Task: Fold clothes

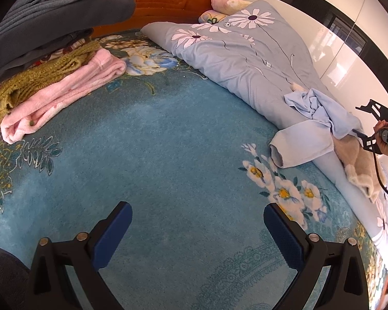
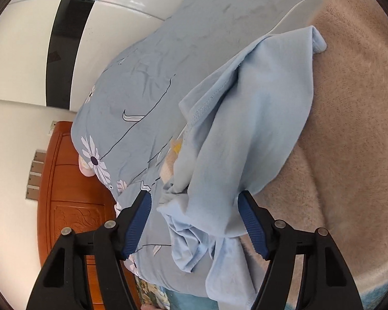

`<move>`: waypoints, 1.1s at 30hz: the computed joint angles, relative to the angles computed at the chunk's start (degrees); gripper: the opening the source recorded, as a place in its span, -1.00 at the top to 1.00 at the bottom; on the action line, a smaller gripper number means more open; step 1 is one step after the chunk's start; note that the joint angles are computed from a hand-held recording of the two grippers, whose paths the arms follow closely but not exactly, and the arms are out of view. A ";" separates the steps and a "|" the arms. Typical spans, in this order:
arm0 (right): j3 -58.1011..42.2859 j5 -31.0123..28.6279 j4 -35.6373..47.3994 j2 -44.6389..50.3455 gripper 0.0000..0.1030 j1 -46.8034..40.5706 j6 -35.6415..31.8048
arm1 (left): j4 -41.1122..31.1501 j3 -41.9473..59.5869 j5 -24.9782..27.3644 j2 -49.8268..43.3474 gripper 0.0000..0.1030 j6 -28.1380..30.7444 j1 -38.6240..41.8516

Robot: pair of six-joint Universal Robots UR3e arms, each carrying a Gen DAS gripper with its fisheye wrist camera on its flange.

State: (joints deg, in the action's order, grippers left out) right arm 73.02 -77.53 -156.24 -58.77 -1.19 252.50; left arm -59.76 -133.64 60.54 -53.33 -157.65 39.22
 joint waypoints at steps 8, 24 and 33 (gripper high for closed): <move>6.73 5.49 -7.96 -1.57 0.89 -1.51 2.29 | -0.15 0.15 -0.03 -0.84 -1.00 -0.18 -0.03; -32.66 16.32 4.29 -0.26 0.90 11.68 -18.87 | -20.50 8.42 -5.74 -3.79 -1.00 9.15 3.52; -14.17 8.81 -4.27 -16.08 0.90 25.08 -21.39 | -37.42 13.19 -10.33 -1.54 -1.00 17.37 14.67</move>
State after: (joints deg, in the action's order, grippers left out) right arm 58.85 -68.72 -160.51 -74.85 23.89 231.11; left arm -97.18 -120.45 50.21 -54.86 -140.28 53.90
